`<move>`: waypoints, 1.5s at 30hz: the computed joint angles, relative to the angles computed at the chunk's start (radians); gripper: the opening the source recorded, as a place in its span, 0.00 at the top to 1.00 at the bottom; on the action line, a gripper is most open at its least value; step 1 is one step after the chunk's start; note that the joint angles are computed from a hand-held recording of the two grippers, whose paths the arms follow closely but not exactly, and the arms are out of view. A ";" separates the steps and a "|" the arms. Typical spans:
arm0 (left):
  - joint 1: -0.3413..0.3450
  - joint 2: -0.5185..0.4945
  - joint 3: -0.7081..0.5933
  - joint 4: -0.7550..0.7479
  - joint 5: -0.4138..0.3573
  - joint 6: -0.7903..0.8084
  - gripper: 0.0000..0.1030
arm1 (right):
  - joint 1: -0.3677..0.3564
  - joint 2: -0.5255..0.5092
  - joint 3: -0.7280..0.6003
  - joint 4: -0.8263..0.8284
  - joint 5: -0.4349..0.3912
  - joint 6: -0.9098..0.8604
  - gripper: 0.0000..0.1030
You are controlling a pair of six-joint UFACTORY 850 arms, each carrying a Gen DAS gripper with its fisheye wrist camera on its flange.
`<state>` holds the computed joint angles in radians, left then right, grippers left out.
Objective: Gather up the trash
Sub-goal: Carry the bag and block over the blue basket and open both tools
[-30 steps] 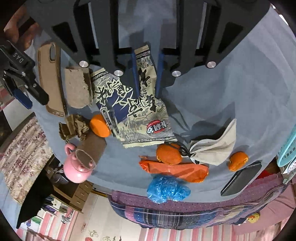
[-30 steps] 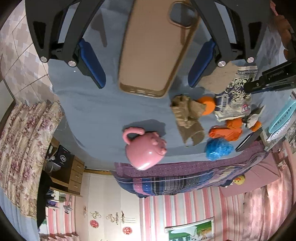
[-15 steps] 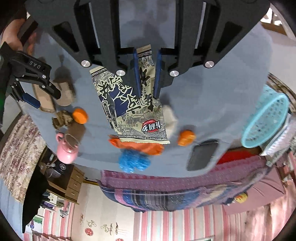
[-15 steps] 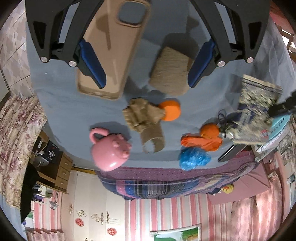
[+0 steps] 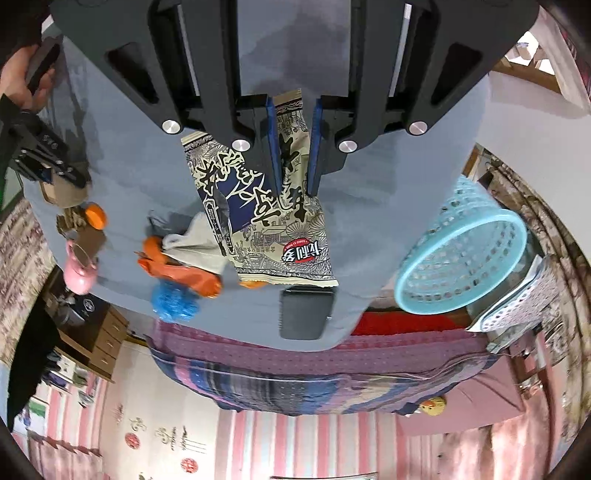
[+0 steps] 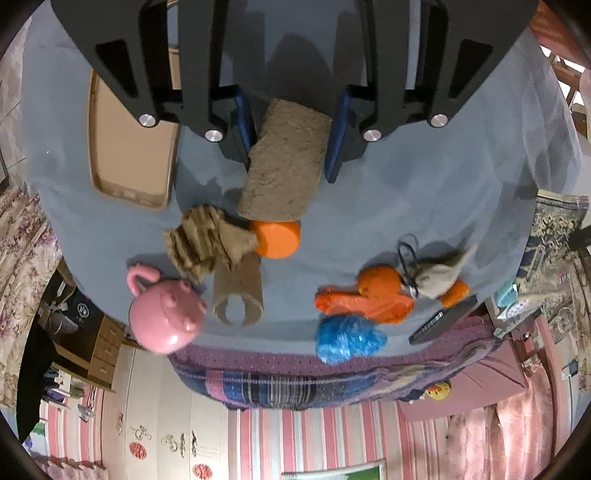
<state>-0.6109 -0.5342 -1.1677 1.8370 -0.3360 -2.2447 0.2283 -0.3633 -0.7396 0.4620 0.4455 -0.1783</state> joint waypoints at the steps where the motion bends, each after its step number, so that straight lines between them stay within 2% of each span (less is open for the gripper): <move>1: 0.005 0.004 0.007 0.014 -0.005 -0.014 0.88 | 0.002 0.006 0.003 0.005 0.010 -0.006 0.66; 4: 0.021 0.018 0.028 0.077 -0.007 -0.085 0.88 | 0.014 0.026 0.001 0.018 0.034 -0.022 0.66; 8: 0.043 0.027 0.040 0.128 -0.010 -0.150 0.88 | 0.033 0.031 -0.041 0.023 0.025 -0.049 0.66; 11: 0.056 0.034 0.049 0.138 -0.043 -0.156 0.88 | 0.058 0.014 -0.096 0.031 0.012 -0.078 0.66; 22: 0.169 0.074 0.081 0.218 -0.080 -0.241 0.88 | 0.168 -0.114 -0.333 0.001 -0.039 -0.122 0.66; 29: 0.236 0.068 0.079 0.241 -0.093 -0.257 0.88 | 0.196 -0.200 -0.464 -0.048 -0.074 -0.071 0.66; 38: 0.331 0.015 0.010 0.205 -0.113 -0.177 0.88 | 0.217 -0.346 -0.687 -0.034 -0.164 -0.102 0.66; 45: 0.381 -0.091 -0.116 0.109 -0.090 -0.032 0.88 | 0.230 -0.457 -0.857 -0.022 -0.241 -0.113 0.66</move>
